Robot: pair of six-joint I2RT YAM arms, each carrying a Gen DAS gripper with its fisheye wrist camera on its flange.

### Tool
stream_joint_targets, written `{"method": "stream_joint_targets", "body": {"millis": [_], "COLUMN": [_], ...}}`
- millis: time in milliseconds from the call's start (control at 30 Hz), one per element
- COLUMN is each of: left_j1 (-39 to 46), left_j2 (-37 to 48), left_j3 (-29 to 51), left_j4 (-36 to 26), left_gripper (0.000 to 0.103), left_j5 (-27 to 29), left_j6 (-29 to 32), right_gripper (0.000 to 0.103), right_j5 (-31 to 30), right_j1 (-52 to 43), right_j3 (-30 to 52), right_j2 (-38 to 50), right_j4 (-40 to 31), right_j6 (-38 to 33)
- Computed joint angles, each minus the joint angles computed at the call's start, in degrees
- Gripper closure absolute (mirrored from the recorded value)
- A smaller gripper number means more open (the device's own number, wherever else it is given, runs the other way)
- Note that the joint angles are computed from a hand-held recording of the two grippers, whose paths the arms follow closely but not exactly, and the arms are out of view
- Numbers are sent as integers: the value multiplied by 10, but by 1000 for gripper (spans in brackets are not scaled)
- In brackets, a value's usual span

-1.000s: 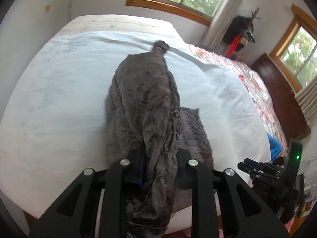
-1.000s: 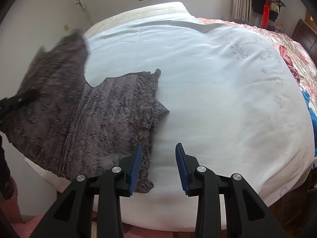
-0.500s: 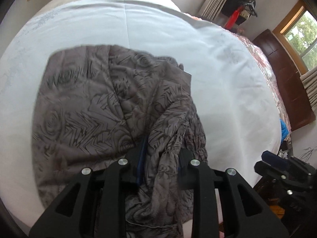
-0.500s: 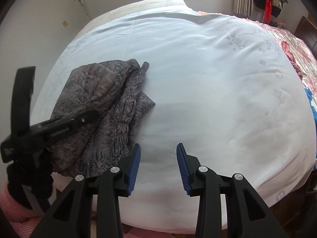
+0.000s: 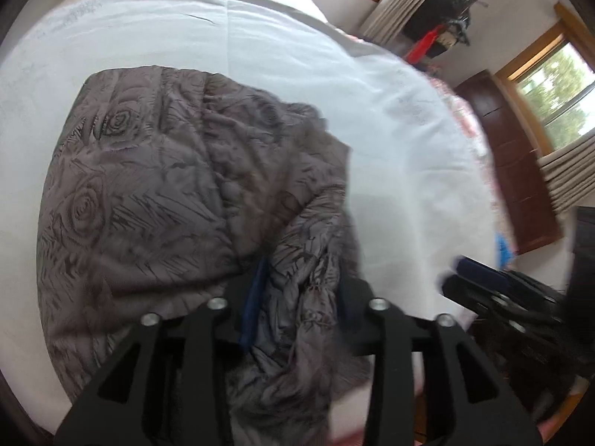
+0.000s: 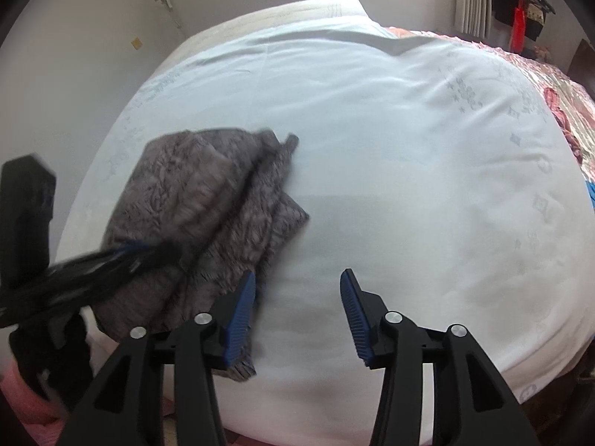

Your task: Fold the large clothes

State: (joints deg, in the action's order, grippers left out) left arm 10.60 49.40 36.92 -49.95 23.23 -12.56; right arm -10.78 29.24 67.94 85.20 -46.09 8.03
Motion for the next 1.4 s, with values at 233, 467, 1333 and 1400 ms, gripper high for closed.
{"method": "stream_joint_targets", "body": {"millis": [233, 467, 1333, 1400], "left_j1": [195, 346, 380, 321], "left_j2": [-26, 16, 8, -18], "left_j3": [105, 121, 127, 103], "left_j4": [-233, -161, -175, -158], "left_gripper": [43, 54, 62, 62], "left_j5": [179, -36, 25, 6], "left_j6": [208, 304, 314, 272], "right_gripper": [46, 32, 92, 92], "right_j5": [-36, -93, 20, 23], "right_j1": [16, 55, 125, 102], "right_j3": [64, 105, 211, 176], "right_j2": [43, 110, 96, 97], "right_j4": [-14, -13, -45, -40], "right_j6": [11, 65, 74, 81]}}
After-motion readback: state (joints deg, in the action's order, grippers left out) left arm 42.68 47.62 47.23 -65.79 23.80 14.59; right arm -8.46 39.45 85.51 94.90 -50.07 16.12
